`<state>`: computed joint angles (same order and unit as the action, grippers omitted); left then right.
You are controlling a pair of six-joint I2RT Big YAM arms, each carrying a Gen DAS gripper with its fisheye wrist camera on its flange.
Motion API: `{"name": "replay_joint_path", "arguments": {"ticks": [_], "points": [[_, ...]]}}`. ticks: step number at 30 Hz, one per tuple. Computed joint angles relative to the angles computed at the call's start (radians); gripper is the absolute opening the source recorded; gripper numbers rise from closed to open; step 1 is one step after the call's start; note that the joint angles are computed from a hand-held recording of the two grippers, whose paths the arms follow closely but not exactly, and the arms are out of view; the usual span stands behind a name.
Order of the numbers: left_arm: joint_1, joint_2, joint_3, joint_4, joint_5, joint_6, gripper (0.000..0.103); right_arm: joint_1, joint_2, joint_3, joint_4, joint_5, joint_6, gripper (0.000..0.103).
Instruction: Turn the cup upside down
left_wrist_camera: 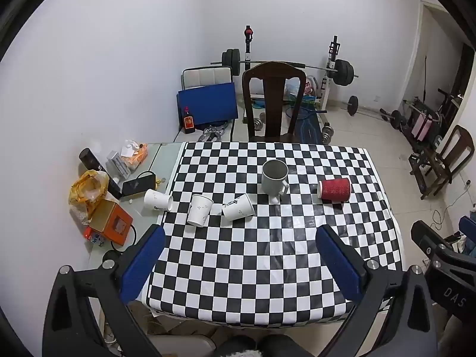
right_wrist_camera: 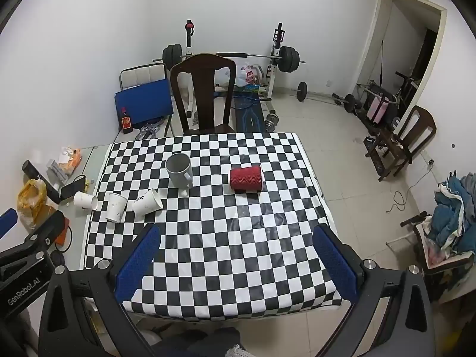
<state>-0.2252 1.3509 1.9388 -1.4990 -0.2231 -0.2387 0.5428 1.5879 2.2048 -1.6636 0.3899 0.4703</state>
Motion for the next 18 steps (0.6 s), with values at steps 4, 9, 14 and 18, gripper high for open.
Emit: {"name": "replay_joint_path", "arguments": {"ticks": [4, 9, 14, 18], "points": [[-0.001, 0.001, 0.001, -0.004, 0.000, 0.001, 0.103, -0.004, 0.010, 0.008, -0.010, -0.017, 0.004, 0.102], [0.001, -0.001, 0.005, -0.012, 0.003, -0.003, 0.103, -0.013, 0.005, -0.002, 0.007, -0.013, -0.013, 0.102], [0.001, 0.005, 0.010, -0.017, 0.002, -0.002, 0.103, -0.015, 0.022, 0.019, -0.006, -0.015, -0.008, 0.102], [0.001, 0.007, 0.013, -0.021, 0.003, -0.002, 0.103, -0.017, 0.030, 0.032, -0.015, -0.020, -0.007, 0.102]]}}
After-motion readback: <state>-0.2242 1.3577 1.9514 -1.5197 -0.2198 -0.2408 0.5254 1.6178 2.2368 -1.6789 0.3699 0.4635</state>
